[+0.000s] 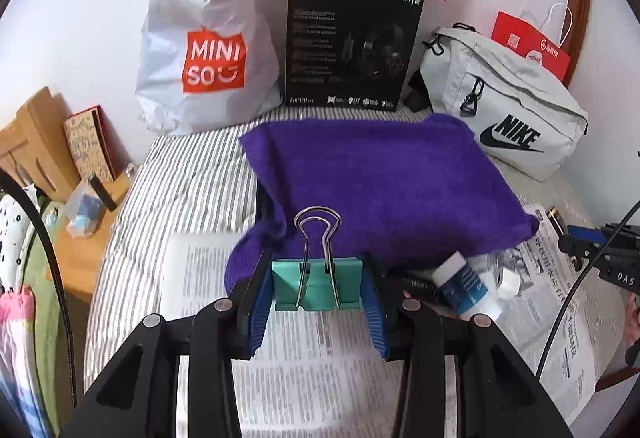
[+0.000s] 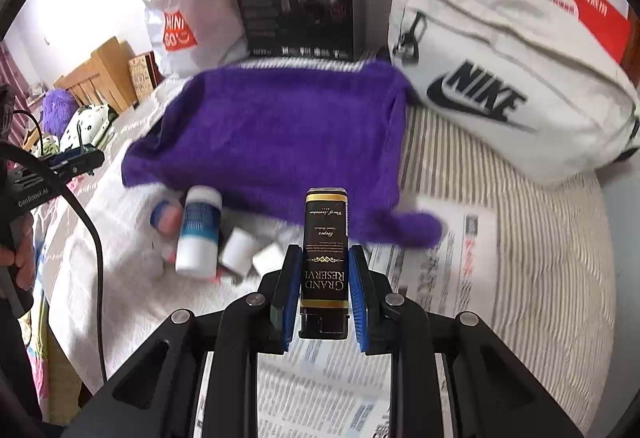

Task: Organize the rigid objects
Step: 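Carry the clip and tube onto the purple towel and open both grippers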

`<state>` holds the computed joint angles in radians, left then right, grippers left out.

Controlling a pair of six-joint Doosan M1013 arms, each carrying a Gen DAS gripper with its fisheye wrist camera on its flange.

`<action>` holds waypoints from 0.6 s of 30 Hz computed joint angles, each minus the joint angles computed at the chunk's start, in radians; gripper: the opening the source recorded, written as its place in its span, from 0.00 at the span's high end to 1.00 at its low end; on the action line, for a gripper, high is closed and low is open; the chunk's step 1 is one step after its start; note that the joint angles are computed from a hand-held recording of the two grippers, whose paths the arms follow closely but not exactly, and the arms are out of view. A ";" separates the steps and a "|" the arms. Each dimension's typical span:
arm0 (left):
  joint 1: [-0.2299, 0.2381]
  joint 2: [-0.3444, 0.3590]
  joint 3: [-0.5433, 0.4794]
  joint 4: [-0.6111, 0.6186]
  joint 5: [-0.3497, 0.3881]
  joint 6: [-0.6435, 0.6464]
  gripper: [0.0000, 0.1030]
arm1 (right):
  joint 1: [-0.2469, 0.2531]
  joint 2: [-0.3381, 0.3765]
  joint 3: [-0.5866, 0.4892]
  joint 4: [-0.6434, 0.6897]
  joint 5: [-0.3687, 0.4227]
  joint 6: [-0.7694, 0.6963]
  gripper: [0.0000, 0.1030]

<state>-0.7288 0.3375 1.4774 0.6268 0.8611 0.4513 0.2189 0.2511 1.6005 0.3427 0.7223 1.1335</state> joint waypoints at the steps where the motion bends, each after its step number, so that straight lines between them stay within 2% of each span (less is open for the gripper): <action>1: 0.005 0.003 -0.007 -0.001 -0.007 0.006 0.62 | 0.000 0.005 -0.010 0.000 -0.005 0.001 0.77; 9: 0.042 0.050 -0.080 -0.057 -0.019 0.103 0.62 | 0.002 0.058 -0.093 0.003 0.015 0.015 0.77; 18: 0.088 0.118 -0.158 -0.126 -0.033 0.186 0.62 | 0.012 0.158 -0.206 -0.002 0.062 0.045 0.77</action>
